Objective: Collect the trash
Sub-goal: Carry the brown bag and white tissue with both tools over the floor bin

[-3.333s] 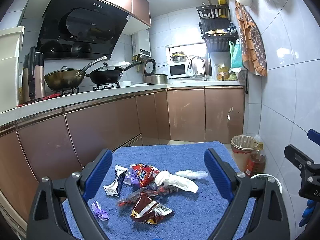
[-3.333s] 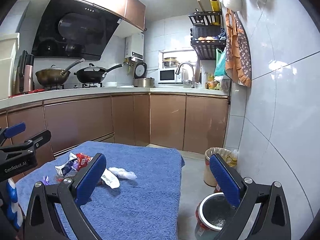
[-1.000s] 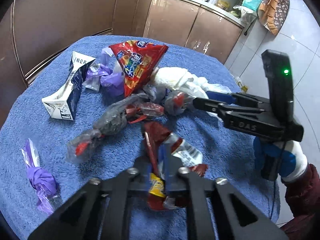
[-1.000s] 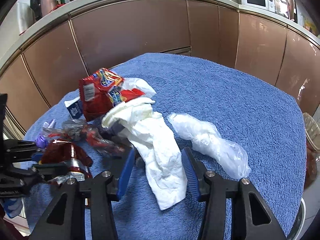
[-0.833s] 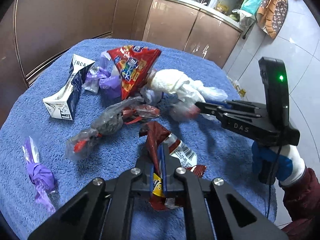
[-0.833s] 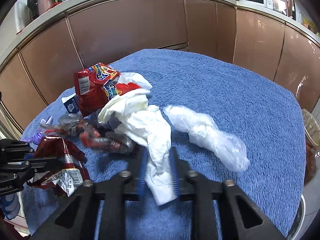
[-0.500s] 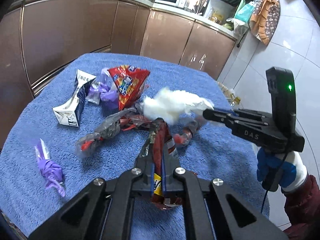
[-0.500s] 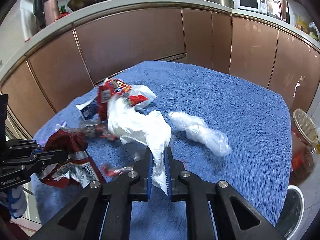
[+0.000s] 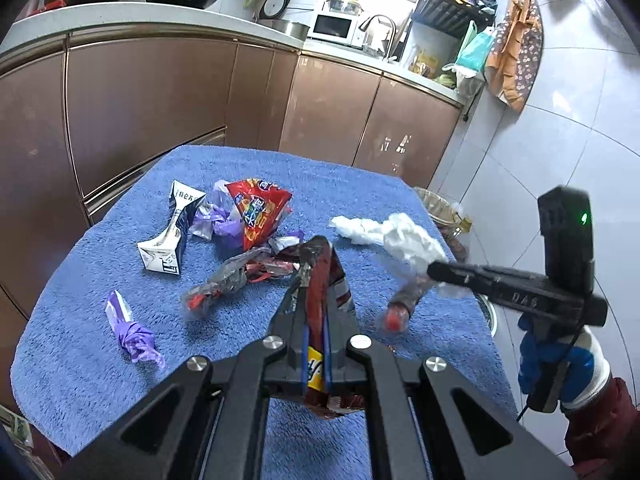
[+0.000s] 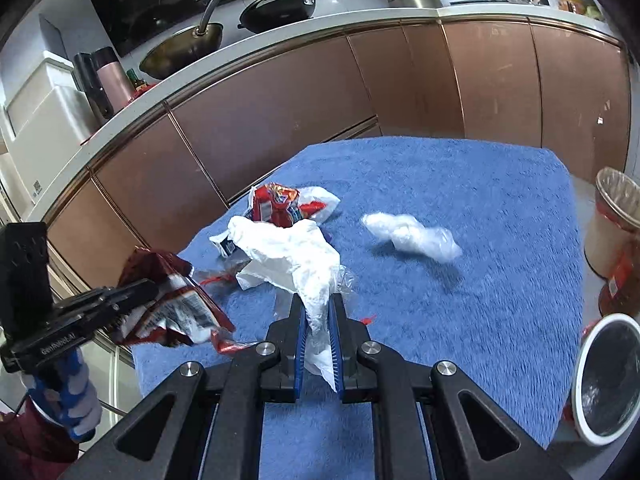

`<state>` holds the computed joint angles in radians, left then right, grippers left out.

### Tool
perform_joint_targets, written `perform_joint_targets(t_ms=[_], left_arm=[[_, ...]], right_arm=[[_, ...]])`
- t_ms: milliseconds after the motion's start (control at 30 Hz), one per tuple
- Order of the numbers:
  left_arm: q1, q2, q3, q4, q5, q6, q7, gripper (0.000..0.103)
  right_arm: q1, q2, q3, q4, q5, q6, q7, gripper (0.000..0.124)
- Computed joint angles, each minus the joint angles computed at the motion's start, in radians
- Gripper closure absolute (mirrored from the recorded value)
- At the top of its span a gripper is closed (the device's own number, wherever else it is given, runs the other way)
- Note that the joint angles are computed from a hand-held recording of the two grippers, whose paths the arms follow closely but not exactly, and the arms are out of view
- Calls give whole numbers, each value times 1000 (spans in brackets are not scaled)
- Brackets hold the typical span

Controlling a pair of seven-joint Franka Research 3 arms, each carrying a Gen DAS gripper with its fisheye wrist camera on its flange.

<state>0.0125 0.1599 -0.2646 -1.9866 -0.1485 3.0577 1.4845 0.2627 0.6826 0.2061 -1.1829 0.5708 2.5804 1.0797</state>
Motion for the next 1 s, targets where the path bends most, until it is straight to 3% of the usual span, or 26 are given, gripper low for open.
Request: perform_joint_targets(t_ms=[367, 533, 667, 900, 967, 1000], left_arm=[[-44, -49, 52, -49, 93, 24, -99, 99], [-66, -52, 75, -48, 165, 17, -166, 99], [-82, -46, 95, -33, 238, -2, -232, 99], [-94, -19, 109, 18, 330, -53, -311, 99], [-92, -6, 102, 39, 333, -66, -306, 99], [-95, 2, 103, 51, 342, -72, -310, 99]], right_arm=[[0, -79, -41, -184, -39, 28, 72, 110], [-20, -97, -35, -216, -22, 40, 76, 101], [-25, -57, -40, -156, -31, 14, 91, 95], [-30, 76, -40, 66, -63, -149, 121, 95], [-26, 129, -43, 158, -86, -226, 128, 99], [-24, 141, -46, 180, -95, -243, 127, 108]])
